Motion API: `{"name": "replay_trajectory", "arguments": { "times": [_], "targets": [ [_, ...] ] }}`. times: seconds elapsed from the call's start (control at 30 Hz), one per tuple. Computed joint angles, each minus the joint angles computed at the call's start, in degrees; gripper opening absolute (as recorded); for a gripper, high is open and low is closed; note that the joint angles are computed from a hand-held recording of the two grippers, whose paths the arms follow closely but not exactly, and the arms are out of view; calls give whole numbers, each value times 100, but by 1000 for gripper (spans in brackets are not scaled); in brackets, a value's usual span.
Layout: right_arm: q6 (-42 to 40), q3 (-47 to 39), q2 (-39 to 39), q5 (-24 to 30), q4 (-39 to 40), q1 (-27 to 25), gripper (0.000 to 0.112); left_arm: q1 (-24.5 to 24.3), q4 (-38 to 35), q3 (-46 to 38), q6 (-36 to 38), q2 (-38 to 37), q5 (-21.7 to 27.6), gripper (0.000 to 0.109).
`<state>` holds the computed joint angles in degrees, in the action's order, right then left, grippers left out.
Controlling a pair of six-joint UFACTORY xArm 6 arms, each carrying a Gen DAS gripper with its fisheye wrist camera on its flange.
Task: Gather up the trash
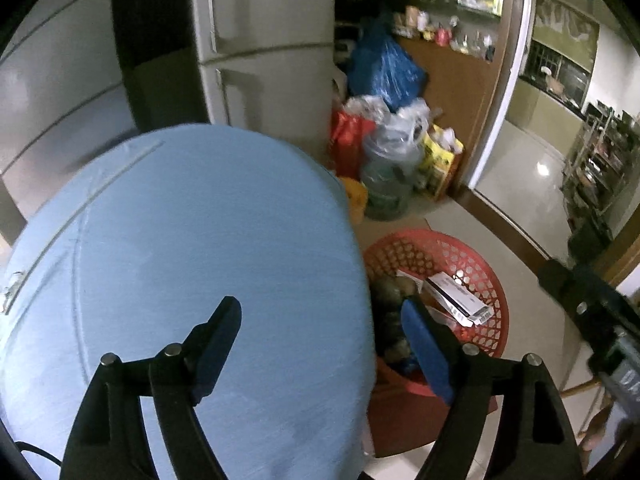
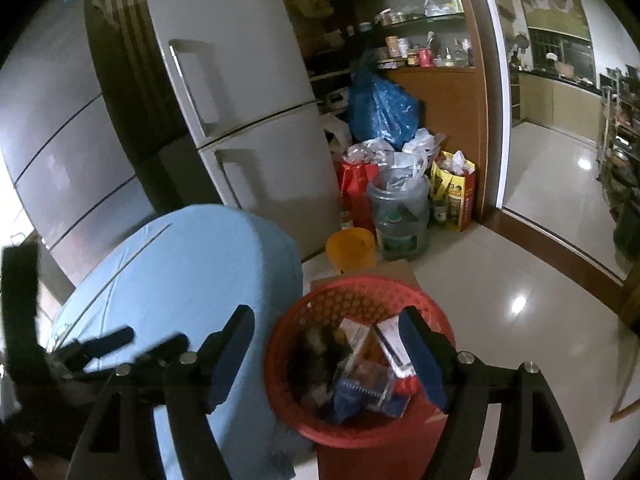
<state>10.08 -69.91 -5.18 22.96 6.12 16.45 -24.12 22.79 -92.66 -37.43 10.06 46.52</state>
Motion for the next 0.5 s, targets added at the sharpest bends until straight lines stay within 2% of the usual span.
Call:
{"name": "replay_trajectory", "arguments": {
  "times": [0.5],
  "targets": [
    [55, 1125, -1047, -135, -344, 231, 80, -213, 854, 1382, -907, -1275, -106, 84]
  ]
}}
